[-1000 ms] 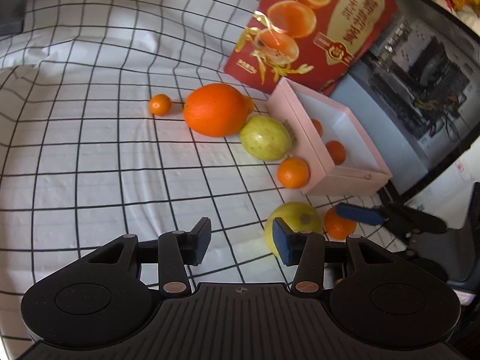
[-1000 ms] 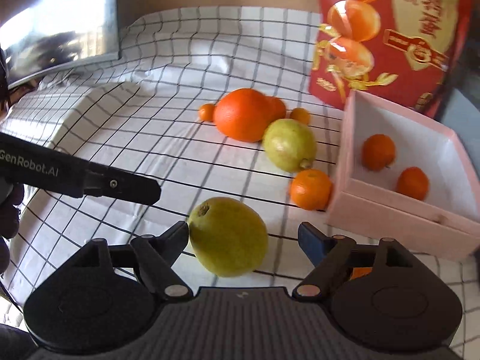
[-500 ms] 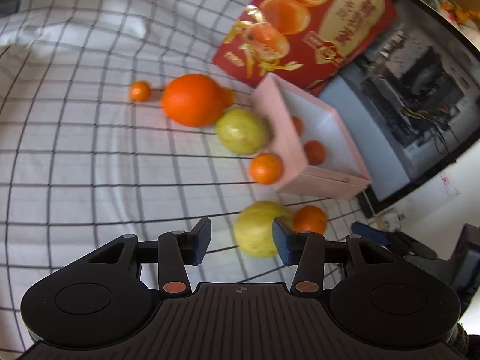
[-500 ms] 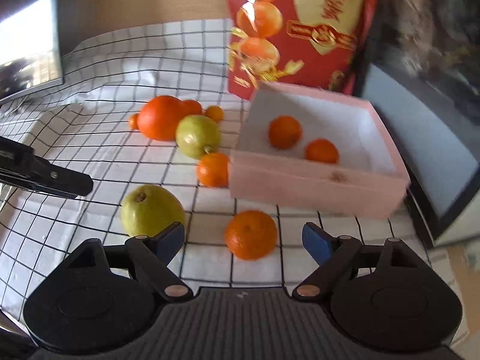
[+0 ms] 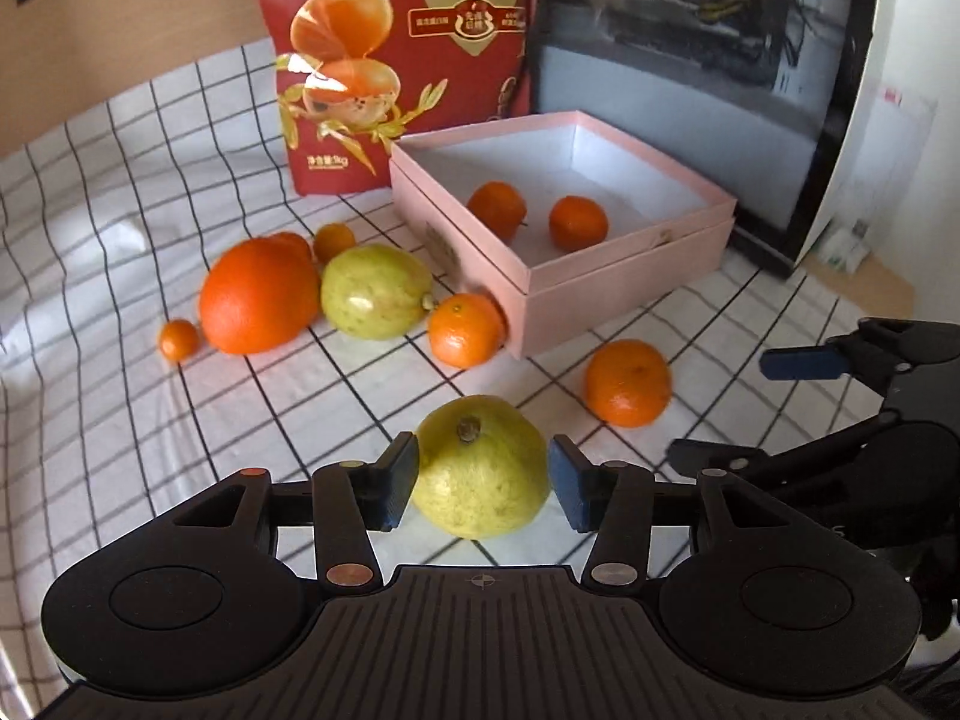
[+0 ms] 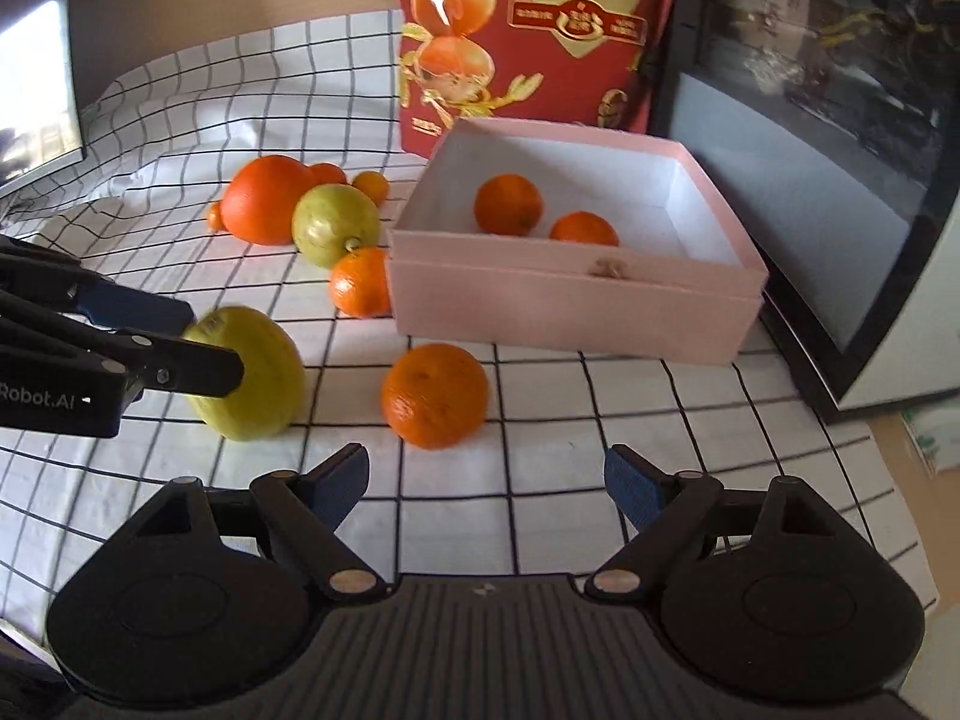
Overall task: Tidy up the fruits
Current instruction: 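Close the left gripper on the yellow lemon and lift it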
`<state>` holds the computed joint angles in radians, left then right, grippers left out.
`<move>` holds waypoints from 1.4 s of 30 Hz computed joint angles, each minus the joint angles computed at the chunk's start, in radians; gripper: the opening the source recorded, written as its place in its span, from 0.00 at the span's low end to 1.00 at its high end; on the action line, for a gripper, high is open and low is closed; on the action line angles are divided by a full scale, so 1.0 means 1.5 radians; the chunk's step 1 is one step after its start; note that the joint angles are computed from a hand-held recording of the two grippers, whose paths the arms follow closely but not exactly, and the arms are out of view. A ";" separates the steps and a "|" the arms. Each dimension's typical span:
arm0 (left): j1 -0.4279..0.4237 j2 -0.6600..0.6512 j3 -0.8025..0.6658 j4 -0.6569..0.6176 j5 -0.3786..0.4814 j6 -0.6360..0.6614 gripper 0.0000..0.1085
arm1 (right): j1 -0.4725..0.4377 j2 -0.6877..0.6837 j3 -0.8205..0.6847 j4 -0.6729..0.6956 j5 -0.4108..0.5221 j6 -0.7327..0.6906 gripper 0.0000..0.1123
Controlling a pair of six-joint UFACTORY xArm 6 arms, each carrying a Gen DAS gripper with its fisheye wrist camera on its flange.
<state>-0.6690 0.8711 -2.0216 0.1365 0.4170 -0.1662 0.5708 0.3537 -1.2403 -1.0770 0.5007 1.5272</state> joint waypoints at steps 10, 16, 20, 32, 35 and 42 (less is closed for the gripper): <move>0.016 0.062 -0.093 -0.020 0.067 -0.030 0.66 | 0.002 0.039 -0.015 -0.002 -0.006 0.024 0.79; 0.027 0.094 -0.132 -0.061 0.071 -0.030 0.67 | -0.001 0.044 -0.016 -0.015 -0.011 0.037 0.87; 0.029 0.123 -0.174 -0.055 0.084 -0.024 0.67 | 0.000 0.046 -0.016 -0.031 -0.008 0.057 0.91; 0.037 0.177 -0.256 -0.068 0.125 0.002 0.65 | -0.001 0.047 -0.016 -0.036 -0.011 0.059 0.92; 0.038 0.178 -0.257 -0.071 0.125 0.010 0.65 | 0.000 0.045 -0.010 -0.069 -0.013 0.086 0.92; 0.031 0.187 -0.273 -0.031 0.141 -0.008 0.66 | 0.000 0.047 -0.018 -0.026 -0.007 0.056 0.92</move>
